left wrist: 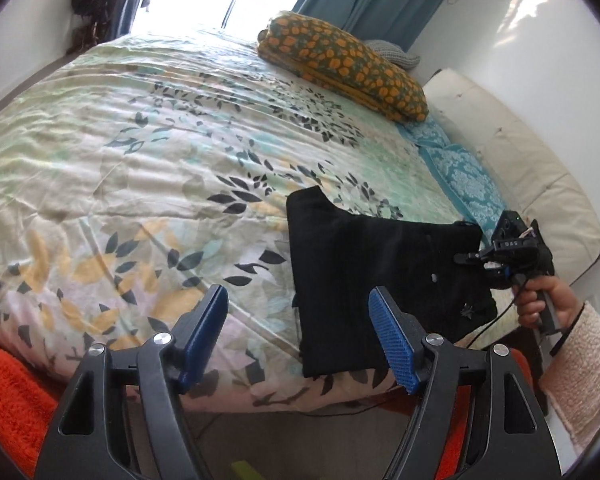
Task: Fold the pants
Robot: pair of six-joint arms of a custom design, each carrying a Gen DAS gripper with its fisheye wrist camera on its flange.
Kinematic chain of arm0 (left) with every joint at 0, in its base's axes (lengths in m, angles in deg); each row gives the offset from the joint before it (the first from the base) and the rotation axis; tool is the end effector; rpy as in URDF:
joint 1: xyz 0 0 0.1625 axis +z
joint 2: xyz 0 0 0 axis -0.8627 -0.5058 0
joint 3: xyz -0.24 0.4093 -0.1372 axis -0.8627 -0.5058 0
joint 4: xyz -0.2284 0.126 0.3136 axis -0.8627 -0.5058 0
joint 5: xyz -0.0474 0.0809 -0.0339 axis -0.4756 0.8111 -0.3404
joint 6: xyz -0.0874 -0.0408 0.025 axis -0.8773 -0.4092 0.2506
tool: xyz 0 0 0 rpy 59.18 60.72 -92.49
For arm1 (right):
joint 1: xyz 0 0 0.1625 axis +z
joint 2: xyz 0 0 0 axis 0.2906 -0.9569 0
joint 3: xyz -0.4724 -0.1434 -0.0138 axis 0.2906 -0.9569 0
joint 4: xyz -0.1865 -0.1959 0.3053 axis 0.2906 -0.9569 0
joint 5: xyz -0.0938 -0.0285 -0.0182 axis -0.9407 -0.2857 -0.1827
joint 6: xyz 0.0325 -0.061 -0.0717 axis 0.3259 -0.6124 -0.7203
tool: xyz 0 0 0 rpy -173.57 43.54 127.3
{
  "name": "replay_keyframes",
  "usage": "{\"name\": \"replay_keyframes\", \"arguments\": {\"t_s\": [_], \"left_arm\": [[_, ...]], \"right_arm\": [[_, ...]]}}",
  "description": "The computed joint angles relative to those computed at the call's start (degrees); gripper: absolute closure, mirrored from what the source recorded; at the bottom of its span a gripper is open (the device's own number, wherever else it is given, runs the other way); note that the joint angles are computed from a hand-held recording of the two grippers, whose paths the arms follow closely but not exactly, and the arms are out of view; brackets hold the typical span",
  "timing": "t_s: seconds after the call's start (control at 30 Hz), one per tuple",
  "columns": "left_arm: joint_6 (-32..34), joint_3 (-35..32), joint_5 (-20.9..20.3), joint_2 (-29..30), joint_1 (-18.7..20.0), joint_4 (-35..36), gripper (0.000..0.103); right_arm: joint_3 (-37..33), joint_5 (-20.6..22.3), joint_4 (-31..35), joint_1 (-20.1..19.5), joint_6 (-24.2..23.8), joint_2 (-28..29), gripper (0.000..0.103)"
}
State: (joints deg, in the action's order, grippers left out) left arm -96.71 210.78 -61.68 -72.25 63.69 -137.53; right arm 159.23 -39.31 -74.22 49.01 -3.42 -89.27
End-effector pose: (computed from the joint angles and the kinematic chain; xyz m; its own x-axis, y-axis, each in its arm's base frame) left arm -0.3671 -0.2289 0.0864 -0.9369 -0.0868 -0.3387 0.1690 0.7356 -0.6560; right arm -0.0669 -0.4913 0.4298 -0.9946 -0.0156 -0.1029 -0.0231 0.9971 0.0718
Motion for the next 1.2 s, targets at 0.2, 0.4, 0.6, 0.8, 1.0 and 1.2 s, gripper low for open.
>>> {"name": "replay_keyframes", "arguments": {"t_s": [0.2, 0.4, 0.6, 0.8, 1.0, 1.2], "left_arm": [[5.2, -2.8, -2.2, 3.5, 1.4, -1.1, 0.028], [6.8, -5.0, -3.0, 5.1, 2.2, 2.7, 0.022], [7.6, -5.4, -4.1, 7.3, 3.5, 1.0, 0.019], [8.6, -6.3, -4.7, 7.9, 3.6, 1.4, 0.019], [5.7, -6.0, -3.7, 6.7, 2.6, 3.2, 0.019], [9.3, -7.6, -5.2, 8.8, 3.6, 2.5, 0.019]], "right_arm": [[0.3, -1.1, -5.0, -2.7, -1.1, 1.9, 0.071], [1.1, -7.9, -14.2, -3.6, -5.2, -1.2, 0.039], [6.0, -6.3, -14.5, -4.3, -17.1, -9.7, 0.039], [13.5, -13.6, -19.6, -5.2, -19.4, -10.8, 0.071], [12.2, -9.9, -18.2, -3.2, -24.3, -15.7, 0.083], [16.1, -17.5, -29.4, -6.2, -24.2, -13.4, 0.081]]}}
